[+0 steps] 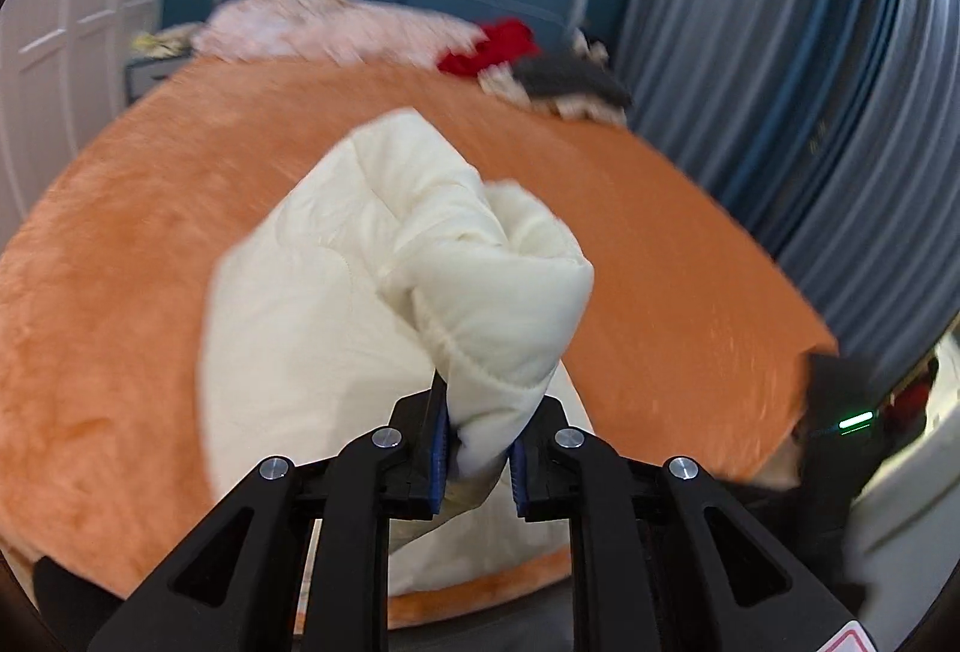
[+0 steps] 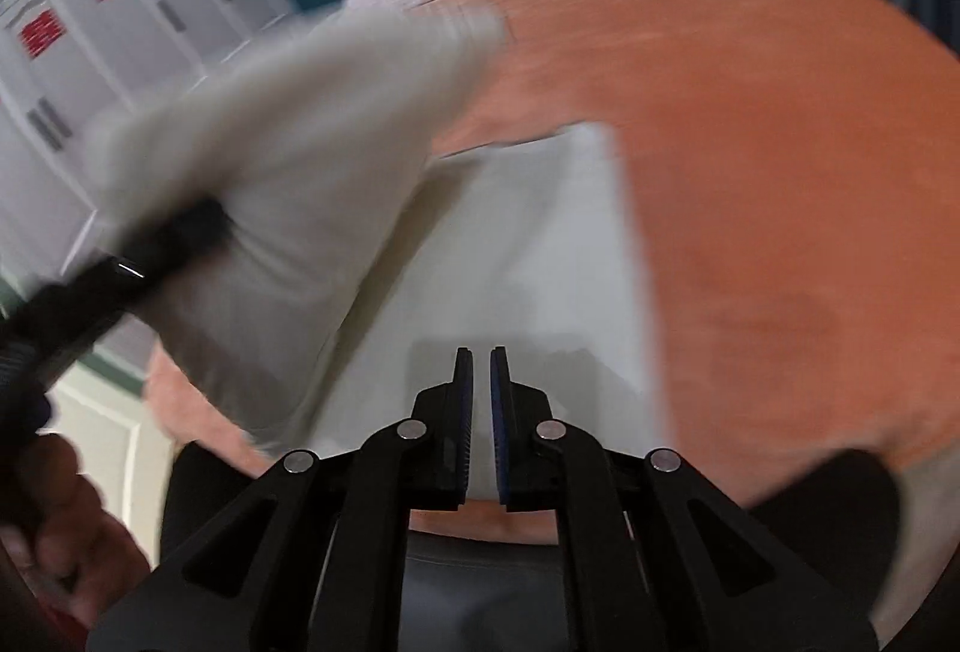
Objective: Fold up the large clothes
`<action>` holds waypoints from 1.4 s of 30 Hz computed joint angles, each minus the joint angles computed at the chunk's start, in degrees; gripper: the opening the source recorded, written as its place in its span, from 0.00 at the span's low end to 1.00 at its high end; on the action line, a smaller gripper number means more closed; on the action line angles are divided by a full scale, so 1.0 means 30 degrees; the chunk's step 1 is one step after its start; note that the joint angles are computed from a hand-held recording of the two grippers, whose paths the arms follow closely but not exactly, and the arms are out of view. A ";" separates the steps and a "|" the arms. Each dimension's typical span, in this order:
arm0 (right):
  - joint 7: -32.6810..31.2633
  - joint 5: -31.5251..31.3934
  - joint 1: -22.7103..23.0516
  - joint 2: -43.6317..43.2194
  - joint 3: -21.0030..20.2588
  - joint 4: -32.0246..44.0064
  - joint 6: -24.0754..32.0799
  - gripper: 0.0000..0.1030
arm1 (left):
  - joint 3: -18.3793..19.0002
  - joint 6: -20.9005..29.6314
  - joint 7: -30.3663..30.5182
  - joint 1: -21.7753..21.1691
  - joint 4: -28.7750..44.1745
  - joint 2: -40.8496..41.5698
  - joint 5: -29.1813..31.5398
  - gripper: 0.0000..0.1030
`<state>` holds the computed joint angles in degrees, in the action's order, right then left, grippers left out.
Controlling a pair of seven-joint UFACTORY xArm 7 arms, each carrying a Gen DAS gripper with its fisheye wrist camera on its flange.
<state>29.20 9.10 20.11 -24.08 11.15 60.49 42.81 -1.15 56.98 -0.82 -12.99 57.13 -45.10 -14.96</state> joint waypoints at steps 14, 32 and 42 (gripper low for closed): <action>-0.1656 0.1699 0.0280 -0.0743 -0.0962 0.1423 -0.0630 0.65 | 0.0112 0.1430 -0.0725 0.0171 -0.1452 -0.2749 0.0806 0.84; -0.2735 0.1339 -0.0027 0.0071 -0.0323 0.2965 0.1813 0.12 | 0.0769 0.4298 0.0558 0.2829 -0.5020 -0.3592 0.3006 0.55; -0.0922 -0.0829 -0.0529 -0.0455 0.0564 -0.0352 0.3459 0.12 | 0.0245 0.4250 0.0340 0.3008 -0.4961 -0.2715 0.3119 0.40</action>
<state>26.43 6.61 18.53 -25.45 12.84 59.43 53.19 -0.42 69.73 0.20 -3.97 42.24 -53.25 -5.60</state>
